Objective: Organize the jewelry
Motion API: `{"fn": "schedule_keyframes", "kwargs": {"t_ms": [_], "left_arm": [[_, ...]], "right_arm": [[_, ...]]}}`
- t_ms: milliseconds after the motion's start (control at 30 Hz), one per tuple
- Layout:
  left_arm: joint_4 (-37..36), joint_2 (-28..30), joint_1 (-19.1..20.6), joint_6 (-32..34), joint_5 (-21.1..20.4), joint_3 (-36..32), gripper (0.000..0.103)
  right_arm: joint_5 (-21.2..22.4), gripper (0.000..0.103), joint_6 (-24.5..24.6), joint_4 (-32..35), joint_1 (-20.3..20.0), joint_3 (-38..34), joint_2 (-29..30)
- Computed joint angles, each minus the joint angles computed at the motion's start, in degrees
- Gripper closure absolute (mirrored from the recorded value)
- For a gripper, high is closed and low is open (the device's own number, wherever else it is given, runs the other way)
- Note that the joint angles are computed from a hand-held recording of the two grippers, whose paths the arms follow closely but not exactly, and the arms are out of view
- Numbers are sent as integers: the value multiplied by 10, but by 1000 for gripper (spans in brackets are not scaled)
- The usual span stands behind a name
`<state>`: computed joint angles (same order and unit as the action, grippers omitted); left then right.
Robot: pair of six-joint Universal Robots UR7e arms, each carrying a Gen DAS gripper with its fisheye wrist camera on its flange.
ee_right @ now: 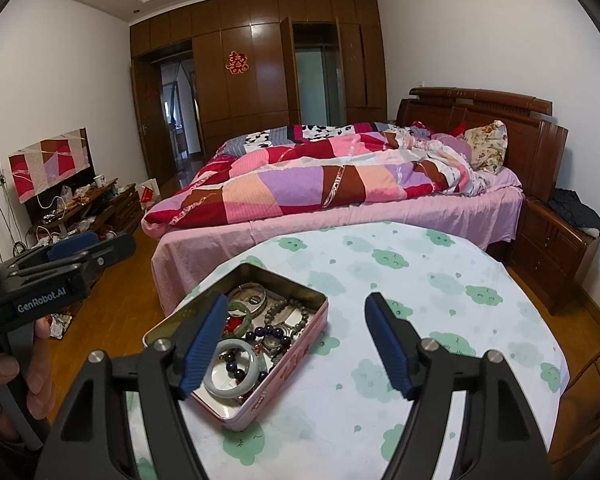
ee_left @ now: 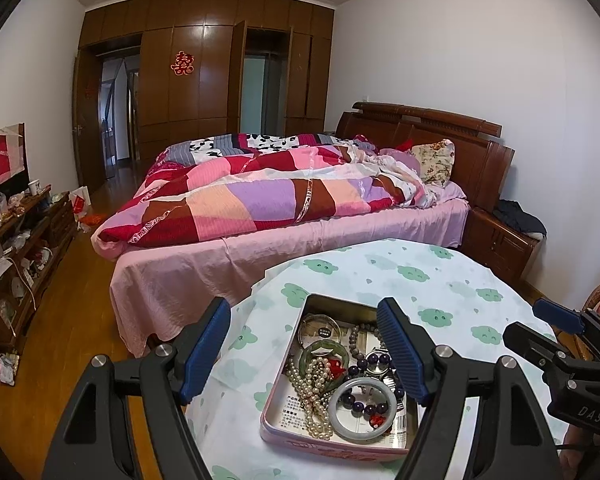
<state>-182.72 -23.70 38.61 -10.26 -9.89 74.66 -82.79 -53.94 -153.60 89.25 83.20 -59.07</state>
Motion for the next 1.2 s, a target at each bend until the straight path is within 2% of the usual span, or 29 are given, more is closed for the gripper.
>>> {"fn": "schedule_keyframes", "kwargs": {"t_ms": [267, 633, 1200], "left_arm": [[17, -3, 1, -18, 0, 5, 27], [102, -21, 6, -96, -11, 19, 27], [142, -29, 9, -142, -10, 28, 27]], "right_arm": [[0, 28, 1, 0, 0, 0, 0], [-1, 28, -6, -1, -2, 8, -3], [-3, 25, -10, -5, -5, 15, -3]]}}
